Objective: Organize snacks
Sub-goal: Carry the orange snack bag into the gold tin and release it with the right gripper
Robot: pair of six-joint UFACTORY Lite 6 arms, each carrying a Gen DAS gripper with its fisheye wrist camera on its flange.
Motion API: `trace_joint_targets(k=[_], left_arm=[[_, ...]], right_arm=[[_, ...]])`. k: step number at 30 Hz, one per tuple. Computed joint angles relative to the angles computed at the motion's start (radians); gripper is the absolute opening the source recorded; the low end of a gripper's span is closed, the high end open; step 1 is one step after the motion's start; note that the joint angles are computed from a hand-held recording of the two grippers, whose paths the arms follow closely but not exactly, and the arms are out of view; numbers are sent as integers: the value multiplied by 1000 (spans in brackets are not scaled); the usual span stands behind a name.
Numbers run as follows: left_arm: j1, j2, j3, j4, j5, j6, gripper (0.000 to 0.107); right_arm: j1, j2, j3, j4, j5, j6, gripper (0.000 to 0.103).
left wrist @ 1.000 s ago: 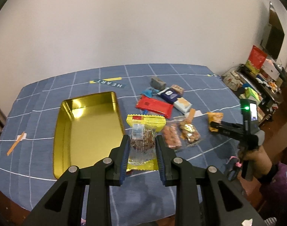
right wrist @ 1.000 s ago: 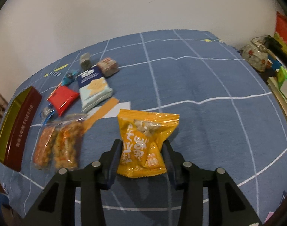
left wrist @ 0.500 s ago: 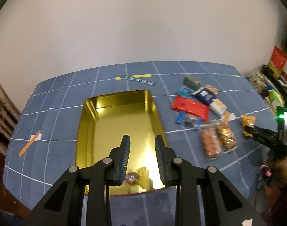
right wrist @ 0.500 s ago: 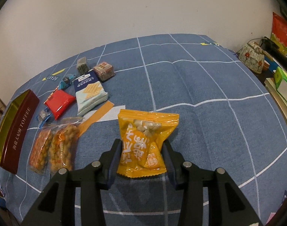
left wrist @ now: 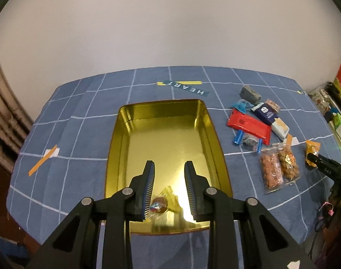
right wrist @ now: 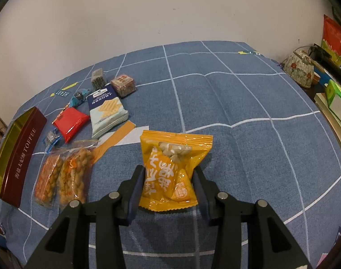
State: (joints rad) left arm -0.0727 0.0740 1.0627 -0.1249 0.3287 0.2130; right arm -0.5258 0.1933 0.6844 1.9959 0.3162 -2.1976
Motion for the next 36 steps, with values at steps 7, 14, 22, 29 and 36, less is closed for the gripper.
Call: trace_joint_targets(k=[7,14,22,29,36], left_arm=[[135,-171,-90,-17,60,-31,63],[300,-374,-217,-133,127,118,72],[372,-415,-276,-100,71,124,79],[463,-375,-266,-285,83,317,79],[464,-401,-274,-192,23,231,98]], right_arm=[[-3,-75,-7,-255,19,281,44],[201,-305,-1,-614,33,743,44],[725,-150,279,-941,-20,1277,44],[1008,260,679,-1313,-38,1748,44],[1112,527,958,-1687,27,2190,44]])
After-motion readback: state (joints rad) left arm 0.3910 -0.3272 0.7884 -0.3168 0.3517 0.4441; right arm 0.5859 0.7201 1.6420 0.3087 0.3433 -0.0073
